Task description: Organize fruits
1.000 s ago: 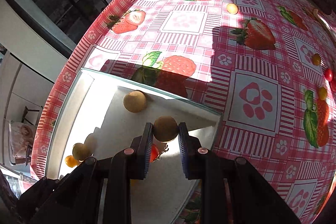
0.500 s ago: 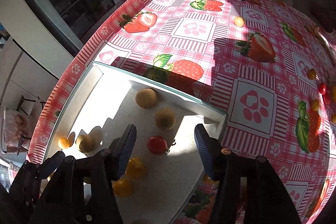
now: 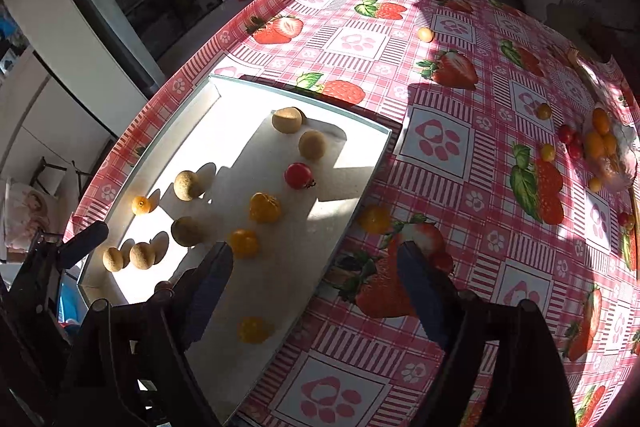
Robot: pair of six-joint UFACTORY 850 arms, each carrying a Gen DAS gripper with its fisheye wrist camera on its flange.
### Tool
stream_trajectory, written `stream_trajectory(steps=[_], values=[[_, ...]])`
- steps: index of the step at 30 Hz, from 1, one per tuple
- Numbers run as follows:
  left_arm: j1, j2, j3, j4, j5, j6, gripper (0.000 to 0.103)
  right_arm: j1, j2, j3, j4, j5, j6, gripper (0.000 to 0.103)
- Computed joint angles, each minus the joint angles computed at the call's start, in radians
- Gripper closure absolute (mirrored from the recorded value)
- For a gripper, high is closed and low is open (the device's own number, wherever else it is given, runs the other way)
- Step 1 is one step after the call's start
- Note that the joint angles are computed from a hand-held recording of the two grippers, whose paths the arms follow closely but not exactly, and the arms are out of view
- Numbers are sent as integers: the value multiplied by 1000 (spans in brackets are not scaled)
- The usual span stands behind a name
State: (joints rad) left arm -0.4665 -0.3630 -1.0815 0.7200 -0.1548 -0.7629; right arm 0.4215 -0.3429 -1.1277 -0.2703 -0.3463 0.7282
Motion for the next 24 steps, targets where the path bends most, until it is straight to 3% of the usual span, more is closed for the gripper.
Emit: stream_trajectory(steps=[4, 6, 8, 12, 24], values=[[2, 29, 38, 50, 13, -62, 0, 24, 25, 24, -137, -23, 143, 11], [1, 43, 52, 102, 11, -123, 0, 40, 39, 38, -223, -31, 225, 0], [-2, 50, 59, 106, -7, -129, 0, 53, 49, 46, -281, -44, 287, 0], [-16, 67, 77, 251, -39, -267, 0, 75, 64, 60, -313, -56, 339, 0], [-49, 121, 151, 427, -61, -424, 0, 139, 115, 118, -470, -88, 538, 0]])
